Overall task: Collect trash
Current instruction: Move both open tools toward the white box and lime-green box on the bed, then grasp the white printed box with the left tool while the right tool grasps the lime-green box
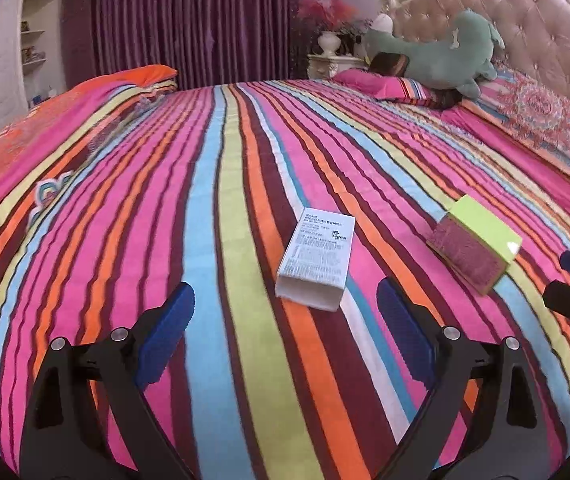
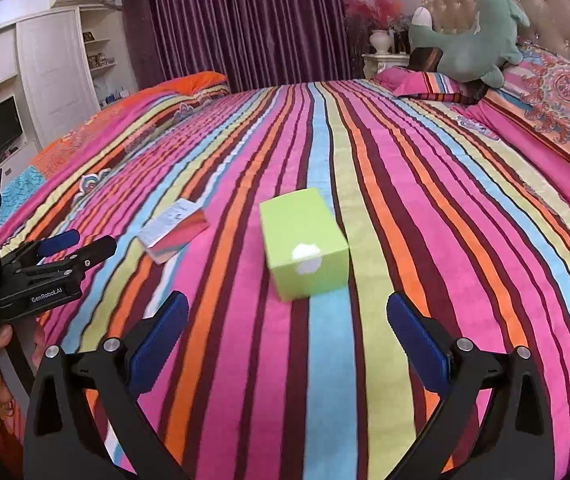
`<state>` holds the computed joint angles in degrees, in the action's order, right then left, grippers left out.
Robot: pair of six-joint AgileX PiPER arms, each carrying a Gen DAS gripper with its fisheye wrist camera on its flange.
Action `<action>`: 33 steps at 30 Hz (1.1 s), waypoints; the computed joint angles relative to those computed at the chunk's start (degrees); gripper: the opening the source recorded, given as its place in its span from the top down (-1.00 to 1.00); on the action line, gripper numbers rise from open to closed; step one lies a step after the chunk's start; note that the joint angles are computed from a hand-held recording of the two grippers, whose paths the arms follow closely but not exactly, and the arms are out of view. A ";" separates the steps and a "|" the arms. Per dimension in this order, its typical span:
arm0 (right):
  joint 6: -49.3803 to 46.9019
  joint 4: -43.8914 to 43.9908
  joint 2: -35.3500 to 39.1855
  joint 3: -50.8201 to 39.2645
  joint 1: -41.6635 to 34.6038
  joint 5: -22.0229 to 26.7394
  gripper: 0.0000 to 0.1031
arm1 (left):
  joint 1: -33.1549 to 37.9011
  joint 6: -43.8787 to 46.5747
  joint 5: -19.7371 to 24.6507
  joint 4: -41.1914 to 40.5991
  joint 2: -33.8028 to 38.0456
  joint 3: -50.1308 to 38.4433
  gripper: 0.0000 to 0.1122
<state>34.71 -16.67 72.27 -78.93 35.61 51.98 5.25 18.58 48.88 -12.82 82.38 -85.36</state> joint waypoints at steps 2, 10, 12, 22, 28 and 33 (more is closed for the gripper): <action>-5.00 5.33 2.89 -2.06 -3.81 -0.23 -0.85 | -0.81 0.54 0.12 0.21 2.54 -1.90 -0.60; -9.77 8.43 9.49 -6.34 -7.43 -0.22 -0.85 | -4.39 -1.40 1.75 5.03 11.85 -10.47 -0.60; -10.74 9.62 11.76 -7.88 -8.17 -0.13 -0.85 | -4.98 -2.01 2.43 5.89 13.70 -12.32 -0.60; -11.47 9.29 17.19 -11.70 -8.07 0.91 -0.81 | -7.09 -5.64 9.18 10.95 21.54 -20.90 -0.58; -10.98 8.87 19.38 -14.79 -7.60 4.40 -0.14 | -8.06 -6.37 9.88 11.51 20.97 -20.61 0.16; -11.01 10.03 16.82 -12.67 -7.25 5.21 -0.13 | -8.59 -8.75 10.99 12.18 19.46 -19.58 0.16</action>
